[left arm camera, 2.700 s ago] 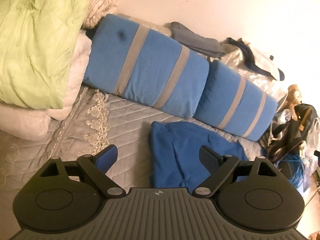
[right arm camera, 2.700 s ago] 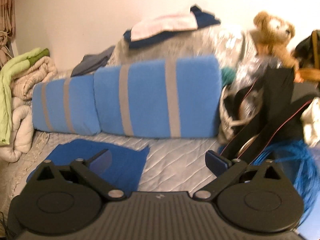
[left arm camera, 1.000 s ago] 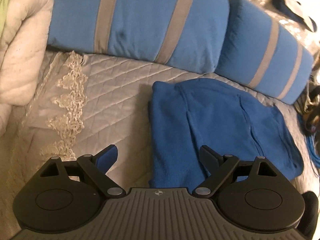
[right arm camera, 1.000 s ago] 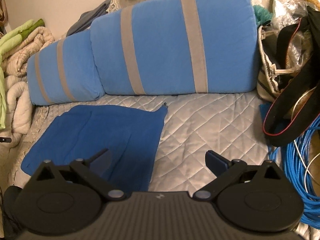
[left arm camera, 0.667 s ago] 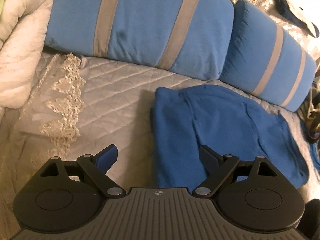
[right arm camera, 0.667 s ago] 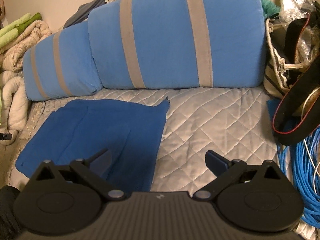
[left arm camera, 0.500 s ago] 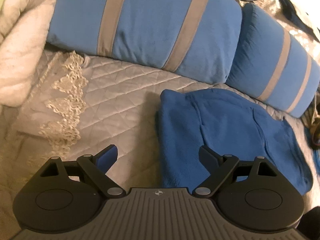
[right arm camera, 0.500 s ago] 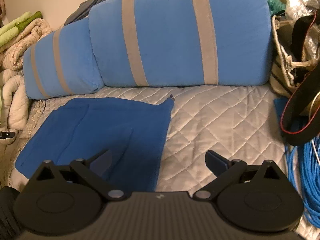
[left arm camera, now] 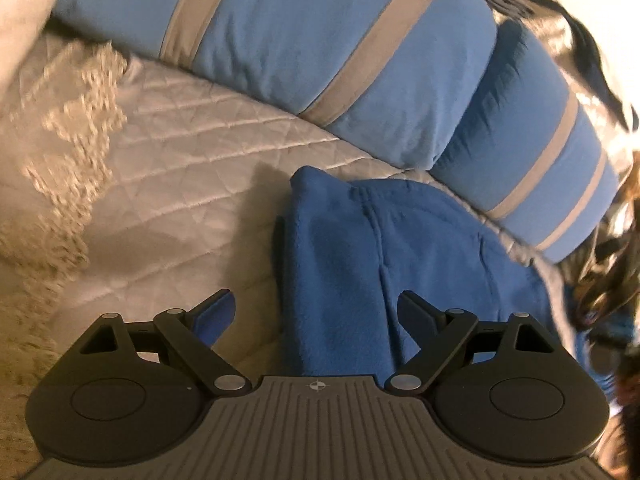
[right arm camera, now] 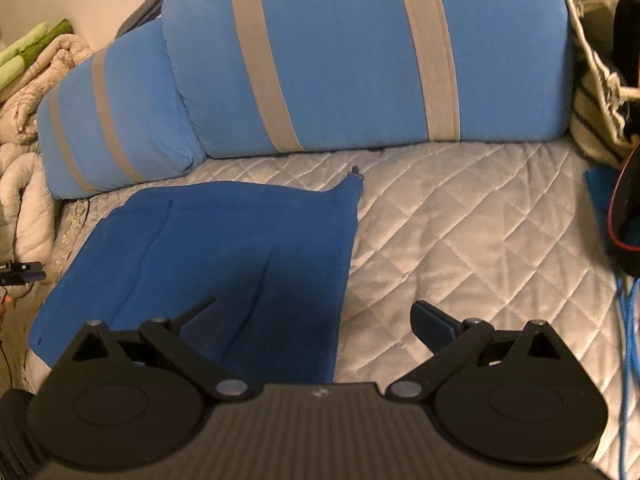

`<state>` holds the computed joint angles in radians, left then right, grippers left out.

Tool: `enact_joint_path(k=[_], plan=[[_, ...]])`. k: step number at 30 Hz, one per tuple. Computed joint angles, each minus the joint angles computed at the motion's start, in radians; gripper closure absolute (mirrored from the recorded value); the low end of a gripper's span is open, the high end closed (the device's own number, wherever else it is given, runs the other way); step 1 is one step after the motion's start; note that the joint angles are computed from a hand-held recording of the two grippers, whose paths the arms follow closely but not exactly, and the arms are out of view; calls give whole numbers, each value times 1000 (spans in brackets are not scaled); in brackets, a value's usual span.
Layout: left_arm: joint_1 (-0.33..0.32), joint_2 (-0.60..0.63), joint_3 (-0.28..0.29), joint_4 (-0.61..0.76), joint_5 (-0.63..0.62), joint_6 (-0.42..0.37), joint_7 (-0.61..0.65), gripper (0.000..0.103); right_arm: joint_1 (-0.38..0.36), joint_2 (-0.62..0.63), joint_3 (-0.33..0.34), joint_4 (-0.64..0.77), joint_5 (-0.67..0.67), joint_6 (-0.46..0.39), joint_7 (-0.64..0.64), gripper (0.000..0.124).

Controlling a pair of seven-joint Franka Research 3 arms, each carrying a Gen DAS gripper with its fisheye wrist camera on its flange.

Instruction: Fold clothes

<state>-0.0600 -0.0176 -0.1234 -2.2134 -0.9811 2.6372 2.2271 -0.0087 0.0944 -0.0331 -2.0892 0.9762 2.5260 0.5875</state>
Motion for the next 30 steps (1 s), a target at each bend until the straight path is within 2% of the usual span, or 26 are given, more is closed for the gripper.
enact_joint_path(k=[4,13,20,24,30], plan=[[17,44,3,38,-31,-49,2,14,0,41,7,28,-4,-12,23,21],[62,138,-32,112,32,-91,-38,14,-27,125,26,93,9,-55,47,21],[110,203,-53,168,35,-181,-53,14,-62,200,41,165,34,-145,84,21],[131,218,-66,177,4,-203,-42,13,-76,253,51,213,37,-180,119,21],[176,242,-65,208,-65,-330,-4,13,-104,328,72,276,55,-230,141,21]])
